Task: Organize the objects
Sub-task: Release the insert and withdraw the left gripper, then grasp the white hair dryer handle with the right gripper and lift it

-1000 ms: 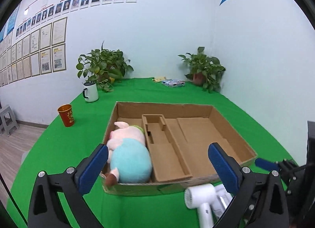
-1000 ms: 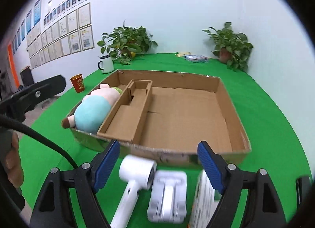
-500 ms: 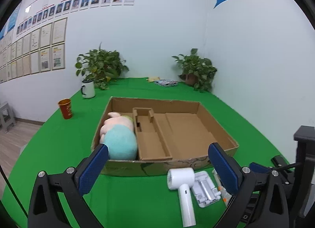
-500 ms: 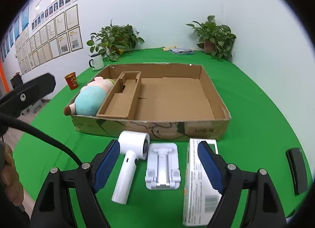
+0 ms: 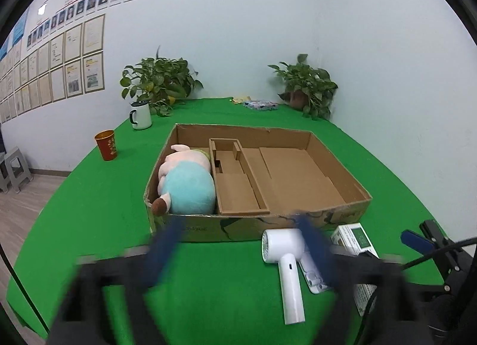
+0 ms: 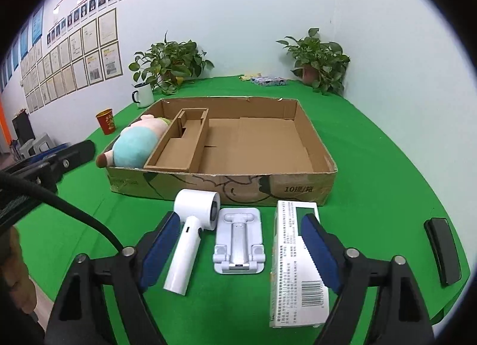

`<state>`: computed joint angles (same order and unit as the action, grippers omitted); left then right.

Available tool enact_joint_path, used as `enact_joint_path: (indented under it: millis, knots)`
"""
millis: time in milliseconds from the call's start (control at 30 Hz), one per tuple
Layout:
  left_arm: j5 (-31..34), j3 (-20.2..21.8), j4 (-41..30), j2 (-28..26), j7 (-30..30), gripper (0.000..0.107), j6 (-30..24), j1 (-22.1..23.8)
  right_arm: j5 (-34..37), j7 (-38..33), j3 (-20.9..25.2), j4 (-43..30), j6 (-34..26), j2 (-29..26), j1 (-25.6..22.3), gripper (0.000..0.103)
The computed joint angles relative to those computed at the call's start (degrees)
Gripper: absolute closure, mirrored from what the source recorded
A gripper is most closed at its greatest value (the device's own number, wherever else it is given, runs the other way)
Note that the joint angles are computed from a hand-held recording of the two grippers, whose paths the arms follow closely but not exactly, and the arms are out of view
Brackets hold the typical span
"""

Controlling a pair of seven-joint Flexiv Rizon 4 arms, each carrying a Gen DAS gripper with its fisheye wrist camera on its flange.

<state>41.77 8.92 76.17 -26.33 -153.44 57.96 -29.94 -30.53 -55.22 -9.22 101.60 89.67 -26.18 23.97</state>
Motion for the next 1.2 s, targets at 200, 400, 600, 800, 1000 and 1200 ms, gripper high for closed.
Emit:
enact_joint_path:
  millis: [200, 400, 600, 800, 1000, 1200]
  knots:
    - [-5.3, -2.2, 2.1, -0.5, 4.3, 0.005, 3.8, 3.8, 4.9, -7.5, 11.3, -2.6, -2.2, -1.6, -8.2, 0.020]
    - [-19.9, -9.2, 7.1, -2.6, 18.3, 0.005, 13.9, 11.2, 11.7, -22.5, 26.0, -1.8, 2.3, -3.4, -17.5, 0.020]
    - [-39.6, -30.2, 13.3, -8.6, 40.2, 0.006, 22.3, 26.3, 18.3, -29.3, 36.8, -2.5, -4.1, -6.4, -23.5, 0.022]
    - [-50.3, -44.1, 10.6, -17.5, 53.4, 0.024, 18.6, 34.0, 21.7, -30.3, 33.7, -5.7, -7.0, -8.1, -19.2, 0.034]
    - [-56.6, -45.4, 6.8, -21.9, 58.6, 0.039, 14.6, 33.5, 23.0, -29.8, 27.0, -9.2, -12.7, -9.7, -13.1, 0.060]
    - [-61.1, -45.1, 7.6, -21.9, 62.9, 0.050, 12.4, 32.4, 23.1, -30.0, 22.5, -6.6, -10.9, -8.0, -9.4, 0.074]
